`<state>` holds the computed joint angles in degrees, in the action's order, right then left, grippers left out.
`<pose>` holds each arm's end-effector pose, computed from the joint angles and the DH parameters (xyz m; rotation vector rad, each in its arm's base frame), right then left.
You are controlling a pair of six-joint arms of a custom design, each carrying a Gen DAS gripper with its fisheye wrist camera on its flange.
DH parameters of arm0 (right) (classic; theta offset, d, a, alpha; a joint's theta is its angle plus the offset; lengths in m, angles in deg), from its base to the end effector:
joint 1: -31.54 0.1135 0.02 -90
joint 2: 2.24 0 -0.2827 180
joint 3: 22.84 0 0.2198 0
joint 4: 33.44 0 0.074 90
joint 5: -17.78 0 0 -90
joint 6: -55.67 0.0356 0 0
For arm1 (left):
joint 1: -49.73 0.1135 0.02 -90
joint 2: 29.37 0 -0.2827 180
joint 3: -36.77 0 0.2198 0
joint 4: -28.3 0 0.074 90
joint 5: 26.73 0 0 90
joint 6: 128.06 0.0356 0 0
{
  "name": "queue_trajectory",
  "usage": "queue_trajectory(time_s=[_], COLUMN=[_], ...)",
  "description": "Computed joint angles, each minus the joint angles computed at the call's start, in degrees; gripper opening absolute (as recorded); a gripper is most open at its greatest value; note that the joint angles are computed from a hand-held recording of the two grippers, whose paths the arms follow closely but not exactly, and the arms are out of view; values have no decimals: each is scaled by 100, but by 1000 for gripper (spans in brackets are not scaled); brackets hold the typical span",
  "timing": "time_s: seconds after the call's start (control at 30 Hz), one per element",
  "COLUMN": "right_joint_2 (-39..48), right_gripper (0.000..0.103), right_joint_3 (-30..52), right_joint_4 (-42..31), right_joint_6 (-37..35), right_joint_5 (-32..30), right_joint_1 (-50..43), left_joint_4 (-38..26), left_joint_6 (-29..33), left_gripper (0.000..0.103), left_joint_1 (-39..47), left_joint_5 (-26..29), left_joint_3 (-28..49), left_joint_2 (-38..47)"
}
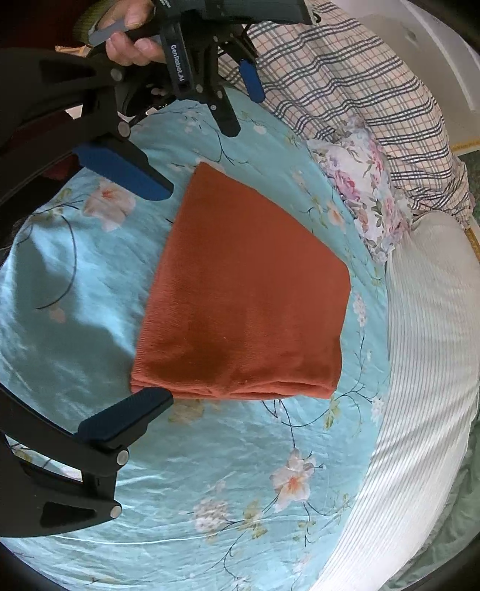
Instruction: Fold small clothes
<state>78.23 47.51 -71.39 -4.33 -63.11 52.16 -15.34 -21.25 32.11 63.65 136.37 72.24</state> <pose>0.2477 0.0872 0.2725 0.2700 2.3923 0.2209 0.3556 -0.1132 0.3043 0.7038 2.2606 -0.0147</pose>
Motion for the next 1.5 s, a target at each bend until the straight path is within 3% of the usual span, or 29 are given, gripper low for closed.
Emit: queue_trajectory(time_s=[0.67,1.5], right_joint_2=[241,155], right_gripper=[102,102], right_joint_3=[81,-189], right_joint_4=[128,251], right_joint_6=[-329,-119], right_joint_5=[-424,-390], right_joint_1=[-496,-349], left_joint_4=[-311,-333], left_joint_6=[-74,-120], left_gripper=[88,89], left_joint_1=[80,-5], left_joint_5=[47,73], left_joint_3=[633,311], left_joint_2=[517,307])
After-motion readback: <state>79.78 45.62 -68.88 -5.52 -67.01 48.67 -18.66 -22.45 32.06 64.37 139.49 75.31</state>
